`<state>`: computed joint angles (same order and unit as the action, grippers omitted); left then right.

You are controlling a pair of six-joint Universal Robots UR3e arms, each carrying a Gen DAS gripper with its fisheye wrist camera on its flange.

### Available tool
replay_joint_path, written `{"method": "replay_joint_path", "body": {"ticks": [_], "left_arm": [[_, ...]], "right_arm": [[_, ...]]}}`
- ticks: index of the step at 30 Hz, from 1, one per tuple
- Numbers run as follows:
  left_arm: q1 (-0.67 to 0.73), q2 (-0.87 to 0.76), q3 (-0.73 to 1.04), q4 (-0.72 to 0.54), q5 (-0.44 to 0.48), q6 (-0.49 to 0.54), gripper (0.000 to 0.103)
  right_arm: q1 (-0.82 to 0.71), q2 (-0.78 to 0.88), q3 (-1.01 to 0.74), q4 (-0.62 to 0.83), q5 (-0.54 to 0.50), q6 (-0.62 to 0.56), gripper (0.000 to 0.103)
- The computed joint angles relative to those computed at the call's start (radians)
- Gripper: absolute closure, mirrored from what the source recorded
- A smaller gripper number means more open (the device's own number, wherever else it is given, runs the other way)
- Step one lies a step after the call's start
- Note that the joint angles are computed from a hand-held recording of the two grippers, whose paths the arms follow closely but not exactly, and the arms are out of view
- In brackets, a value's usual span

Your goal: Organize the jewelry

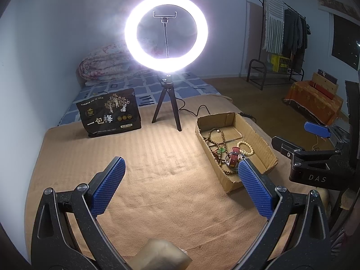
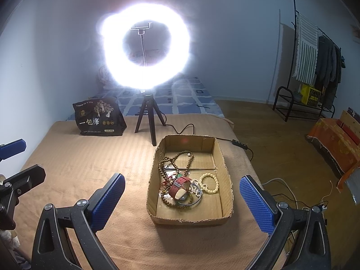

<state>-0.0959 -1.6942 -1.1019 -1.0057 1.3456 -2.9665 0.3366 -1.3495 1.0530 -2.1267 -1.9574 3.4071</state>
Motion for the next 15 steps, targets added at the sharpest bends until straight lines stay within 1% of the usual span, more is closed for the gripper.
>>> {"method": "replay_joint_path", "body": {"ticks": [6, 13, 15], "left_arm": [[0.0, 0.002, -0.004, 0.006, 0.004, 0.003, 0.001], [0.013, 0.034, -0.066, 0.063, -0.001, 0.015, 0.001], [0.016, 0.036, -0.068, 0.063, -0.004, 0.016, 0.001]], "right_arm": [[0.001, 0.0, -0.003, 0.005, 0.002, -0.003, 0.0], [0.0, 0.002, -0.009, 0.011, 0.003, -0.005, 0.0], [0.001, 0.002, -0.007, 0.01, 0.003, -0.005, 0.0]]}}
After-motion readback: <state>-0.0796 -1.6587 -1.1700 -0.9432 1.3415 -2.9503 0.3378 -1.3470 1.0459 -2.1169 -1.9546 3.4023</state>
